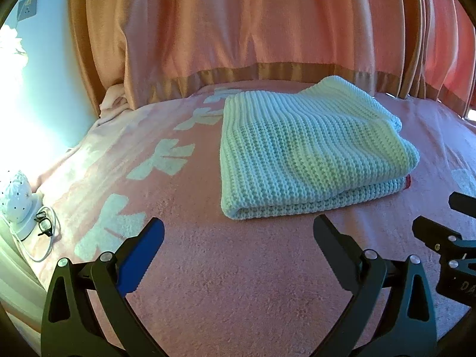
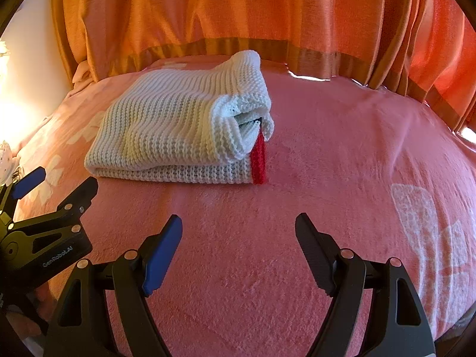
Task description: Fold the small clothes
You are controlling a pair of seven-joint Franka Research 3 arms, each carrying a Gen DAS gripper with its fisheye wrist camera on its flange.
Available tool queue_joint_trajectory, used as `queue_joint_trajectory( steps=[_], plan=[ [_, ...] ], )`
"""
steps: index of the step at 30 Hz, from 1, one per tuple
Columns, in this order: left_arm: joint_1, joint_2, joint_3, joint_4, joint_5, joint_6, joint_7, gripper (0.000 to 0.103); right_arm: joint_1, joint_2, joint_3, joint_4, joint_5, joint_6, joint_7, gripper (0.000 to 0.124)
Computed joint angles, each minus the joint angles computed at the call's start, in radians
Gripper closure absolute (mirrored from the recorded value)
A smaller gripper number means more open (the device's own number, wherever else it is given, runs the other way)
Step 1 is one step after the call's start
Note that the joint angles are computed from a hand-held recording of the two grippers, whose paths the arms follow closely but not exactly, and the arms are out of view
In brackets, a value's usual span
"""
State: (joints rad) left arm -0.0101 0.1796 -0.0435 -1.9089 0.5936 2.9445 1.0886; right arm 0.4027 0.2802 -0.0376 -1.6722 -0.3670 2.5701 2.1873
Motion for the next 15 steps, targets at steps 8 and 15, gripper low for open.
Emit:
queue_joint_trajectory(
  steps=[8, 15],
  plan=[
    [0.003, -0.004, 0.0, -0.01, 0.013, 0.009, -0.02, 0.005, 0.006, -0.003, 0.0, -0.006, -0.013, 0.001, 0.012, 0.048],
    [0.017, 0.0, -0.024, -0.005, -0.07, -0.007, 0.05, 0.005, 0.003, -0.002, 0.001, -0.006, -0.008, 0.002, 0.004, 0.048]
  ],
)
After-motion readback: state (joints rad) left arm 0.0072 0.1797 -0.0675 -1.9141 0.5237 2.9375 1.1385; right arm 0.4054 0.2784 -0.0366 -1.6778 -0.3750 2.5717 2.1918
